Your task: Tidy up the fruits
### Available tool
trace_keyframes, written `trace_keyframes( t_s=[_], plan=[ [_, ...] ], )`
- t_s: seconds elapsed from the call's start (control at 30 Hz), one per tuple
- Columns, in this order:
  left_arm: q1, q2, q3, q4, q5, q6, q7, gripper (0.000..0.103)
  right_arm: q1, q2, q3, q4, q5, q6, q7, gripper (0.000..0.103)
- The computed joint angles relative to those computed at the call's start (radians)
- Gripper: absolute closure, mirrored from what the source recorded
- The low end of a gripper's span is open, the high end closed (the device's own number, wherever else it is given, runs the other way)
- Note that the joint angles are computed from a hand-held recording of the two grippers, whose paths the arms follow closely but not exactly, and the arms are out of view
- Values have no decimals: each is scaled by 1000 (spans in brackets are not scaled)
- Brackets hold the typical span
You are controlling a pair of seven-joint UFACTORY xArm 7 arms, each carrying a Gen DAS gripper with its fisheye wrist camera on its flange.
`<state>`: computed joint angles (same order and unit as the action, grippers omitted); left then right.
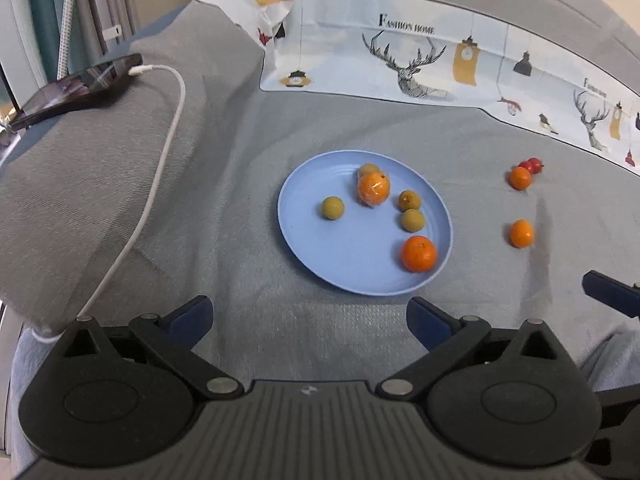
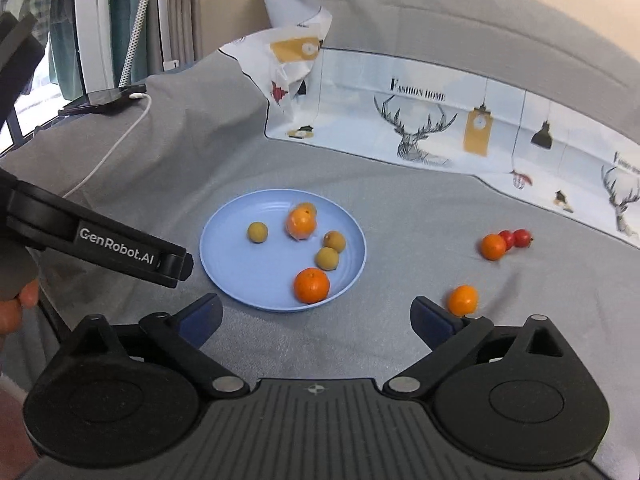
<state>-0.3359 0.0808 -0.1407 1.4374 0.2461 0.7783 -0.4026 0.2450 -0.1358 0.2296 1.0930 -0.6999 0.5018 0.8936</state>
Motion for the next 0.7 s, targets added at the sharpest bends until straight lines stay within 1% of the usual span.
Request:
trace_keyframes(
  t_s=[0.17, 0.43, 0.7],
  plan=[
    [-4, -59, -10, -52, 21, -21, -16, 0, -6, -55, 22, -47, -28, -17, 26, 3],
    [3, -97, -25, -76, 42, -36, -33, 0, -45, -108, 53, -84, -42, -21, 96, 2],
    [8, -111, -33, -85, 50, -44, -38, 0, -66, -125, 72, -96, -48, -32, 107, 1]
  ],
)
